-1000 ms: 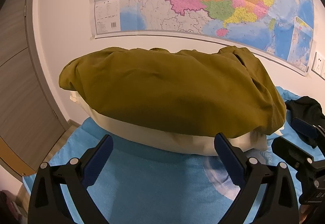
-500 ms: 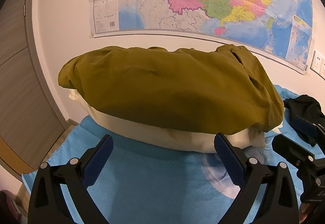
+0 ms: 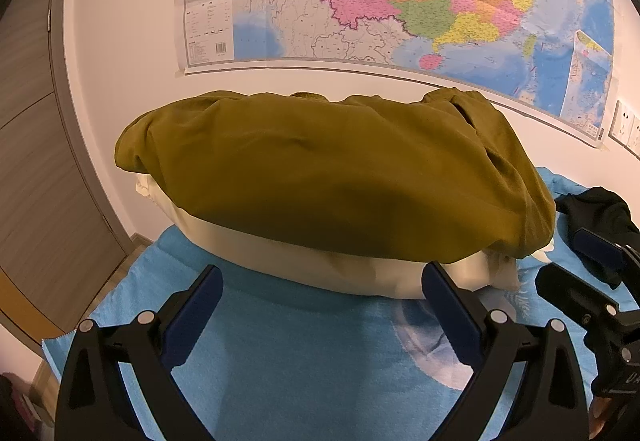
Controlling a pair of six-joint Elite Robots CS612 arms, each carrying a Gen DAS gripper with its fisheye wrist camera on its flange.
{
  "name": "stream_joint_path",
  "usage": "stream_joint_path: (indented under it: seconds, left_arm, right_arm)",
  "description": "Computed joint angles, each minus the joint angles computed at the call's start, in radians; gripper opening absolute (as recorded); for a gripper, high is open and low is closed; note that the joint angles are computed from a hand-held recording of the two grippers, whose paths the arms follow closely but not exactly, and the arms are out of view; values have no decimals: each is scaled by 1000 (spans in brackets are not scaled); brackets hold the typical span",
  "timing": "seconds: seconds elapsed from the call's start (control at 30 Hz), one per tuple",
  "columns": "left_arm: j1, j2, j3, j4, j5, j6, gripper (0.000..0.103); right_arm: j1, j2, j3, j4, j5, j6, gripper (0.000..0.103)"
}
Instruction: Fold large clothes
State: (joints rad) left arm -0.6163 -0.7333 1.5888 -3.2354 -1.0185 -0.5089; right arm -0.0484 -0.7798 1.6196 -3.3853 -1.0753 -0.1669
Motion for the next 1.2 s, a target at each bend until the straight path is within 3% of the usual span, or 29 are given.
stream_joint_path:
  seconds: [1.2]
  left_arm:
    - [-6, -5, 5, -2, -1, -4, 96]
  right_arm:
    - [-3, -2, 4, 0, 7, -8, 97]
